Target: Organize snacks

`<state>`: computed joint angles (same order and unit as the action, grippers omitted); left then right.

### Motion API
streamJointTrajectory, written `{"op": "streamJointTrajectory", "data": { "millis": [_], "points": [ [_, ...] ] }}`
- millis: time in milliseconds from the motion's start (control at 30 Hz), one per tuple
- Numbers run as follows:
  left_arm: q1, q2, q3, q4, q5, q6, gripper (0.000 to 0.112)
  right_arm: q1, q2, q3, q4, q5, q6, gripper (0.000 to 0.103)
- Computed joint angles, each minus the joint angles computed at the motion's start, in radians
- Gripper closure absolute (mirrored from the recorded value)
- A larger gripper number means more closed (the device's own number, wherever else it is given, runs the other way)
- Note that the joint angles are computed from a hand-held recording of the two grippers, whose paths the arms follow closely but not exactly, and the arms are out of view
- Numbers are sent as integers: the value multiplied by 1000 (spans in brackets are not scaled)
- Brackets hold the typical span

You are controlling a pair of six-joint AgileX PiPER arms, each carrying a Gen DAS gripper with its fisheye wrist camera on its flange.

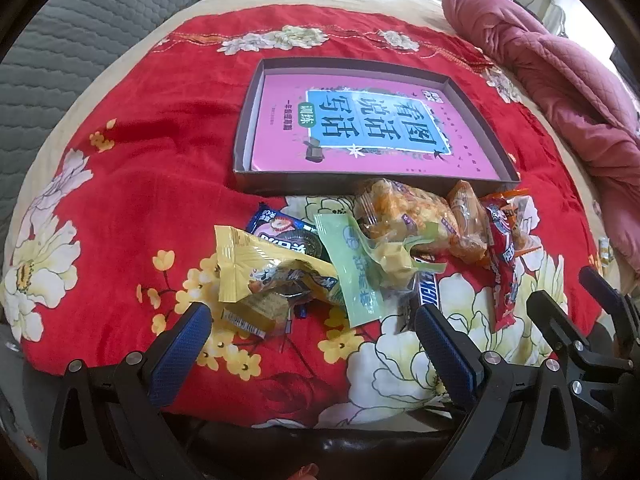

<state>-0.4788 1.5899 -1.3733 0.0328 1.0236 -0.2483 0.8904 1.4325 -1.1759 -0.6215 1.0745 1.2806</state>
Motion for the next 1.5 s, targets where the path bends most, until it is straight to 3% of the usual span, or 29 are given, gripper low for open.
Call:
{"op": "streamJointTrajectory", "data": {
  "millis": [1000, 1500],
  "points": [
    [31, -4, 4, -4, 1, -14, 10, -1, -28, 12, -29, 5, 53, 1],
    [180, -20, 22, -99, -9, 29, 10, -63, -42, 55, 25, -108, 8, 1]
  ]
}}
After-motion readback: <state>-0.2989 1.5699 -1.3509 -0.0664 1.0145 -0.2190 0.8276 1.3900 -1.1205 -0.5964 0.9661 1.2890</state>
